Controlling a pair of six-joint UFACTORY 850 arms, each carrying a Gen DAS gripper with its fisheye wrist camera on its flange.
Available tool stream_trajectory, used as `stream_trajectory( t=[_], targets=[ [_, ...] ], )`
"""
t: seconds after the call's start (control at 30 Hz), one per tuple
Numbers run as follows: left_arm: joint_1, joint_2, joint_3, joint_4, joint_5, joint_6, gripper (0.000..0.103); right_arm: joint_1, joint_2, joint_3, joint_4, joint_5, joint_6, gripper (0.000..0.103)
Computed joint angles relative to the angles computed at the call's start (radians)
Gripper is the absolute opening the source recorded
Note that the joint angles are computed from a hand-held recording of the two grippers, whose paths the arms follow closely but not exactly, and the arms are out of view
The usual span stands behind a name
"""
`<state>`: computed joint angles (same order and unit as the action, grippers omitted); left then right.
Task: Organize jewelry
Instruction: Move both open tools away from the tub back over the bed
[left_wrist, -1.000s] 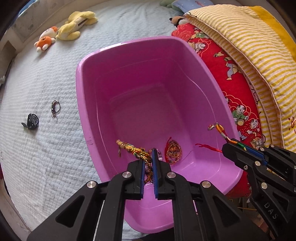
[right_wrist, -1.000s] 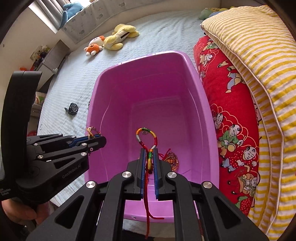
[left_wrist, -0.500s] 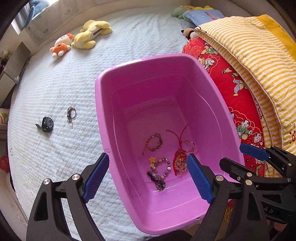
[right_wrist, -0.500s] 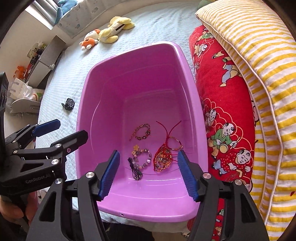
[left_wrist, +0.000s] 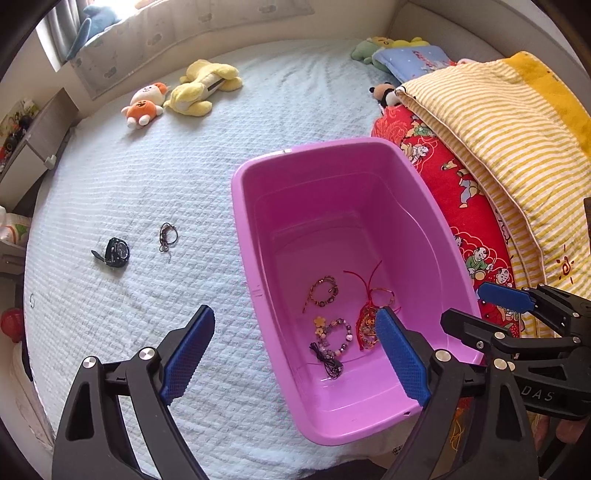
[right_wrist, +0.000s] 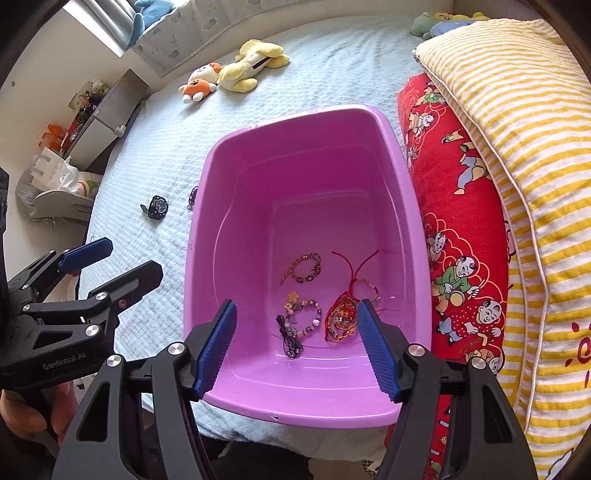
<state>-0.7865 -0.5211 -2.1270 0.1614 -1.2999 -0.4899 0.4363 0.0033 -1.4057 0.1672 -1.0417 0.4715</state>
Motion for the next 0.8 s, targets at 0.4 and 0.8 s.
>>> stream_trajectory(
  t=[0.4,0.8],
  targets=[
    [0.097,0.265,0.331,-0.008,0.124,-0.044,0.093,0.182,-0.129,-0.168,-0.077,-0.034,0.11,0.066],
    [0.335,0.554,0.713,0.075,0.204,0.115,0.094,0.399,-0.371,-0.431,-0.154,-0.058,0.34,0.066]
  ],
)
